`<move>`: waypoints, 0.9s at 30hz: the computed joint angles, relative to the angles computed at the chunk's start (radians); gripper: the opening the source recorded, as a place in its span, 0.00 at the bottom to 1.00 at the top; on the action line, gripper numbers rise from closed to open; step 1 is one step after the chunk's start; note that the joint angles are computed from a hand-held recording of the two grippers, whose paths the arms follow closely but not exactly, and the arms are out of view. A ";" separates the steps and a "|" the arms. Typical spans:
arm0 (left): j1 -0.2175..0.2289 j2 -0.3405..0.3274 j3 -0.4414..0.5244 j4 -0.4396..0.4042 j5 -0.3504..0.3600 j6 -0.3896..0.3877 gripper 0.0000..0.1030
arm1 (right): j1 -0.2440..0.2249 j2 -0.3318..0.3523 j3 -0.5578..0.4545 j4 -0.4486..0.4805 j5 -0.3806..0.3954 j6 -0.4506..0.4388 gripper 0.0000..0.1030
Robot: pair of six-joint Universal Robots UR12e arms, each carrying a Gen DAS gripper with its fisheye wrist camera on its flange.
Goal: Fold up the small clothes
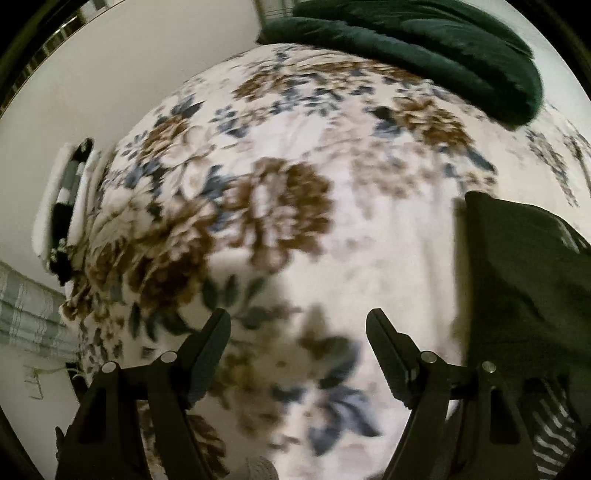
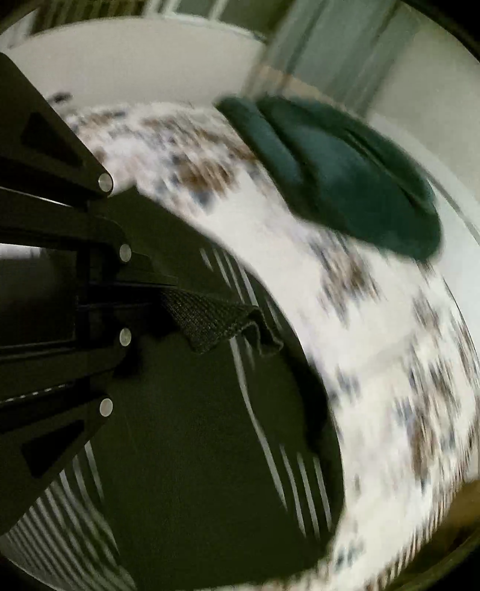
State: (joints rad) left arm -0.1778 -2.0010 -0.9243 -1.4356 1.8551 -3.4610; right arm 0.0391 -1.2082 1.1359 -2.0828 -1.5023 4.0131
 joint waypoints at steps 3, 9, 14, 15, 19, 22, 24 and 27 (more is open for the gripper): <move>-0.026 -0.023 0.036 -0.001 -0.018 0.018 0.72 | -0.051 -0.078 0.106 0.043 -0.105 -0.009 0.06; -0.088 -0.102 0.141 -0.012 -0.046 0.089 0.72 | -0.145 -0.189 0.289 0.106 -0.164 0.031 0.06; -0.132 -0.195 0.267 -0.034 -0.031 0.182 0.72 | -0.233 -0.245 0.399 0.094 0.038 0.061 0.41; -0.137 -0.215 0.297 -0.044 -0.028 0.195 0.72 | -0.241 -0.261 0.419 0.065 0.042 0.079 0.43; -0.154 -0.276 0.387 -0.047 -0.007 0.242 0.72 | -0.265 -0.291 0.444 0.012 0.023 0.096 0.43; -0.157 -0.311 0.436 -0.062 0.009 0.259 0.72 | -0.273 -0.265 0.412 0.010 0.042 0.033 0.43; -0.156 -0.323 0.451 -0.076 0.019 0.253 0.72 | -0.275 -0.230 0.374 0.035 0.064 -0.025 0.43; -0.150 -0.328 0.456 -0.107 0.018 0.218 0.72 | -0.245 -0.168 0.288 0.135 0.007 -0.087 0.43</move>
State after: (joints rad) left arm -0.3283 -2.3292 -0.4678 -1.5422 1.8728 -3.2427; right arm -0.2054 -1.3761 1.4243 -1.9481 -1.4951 3.9259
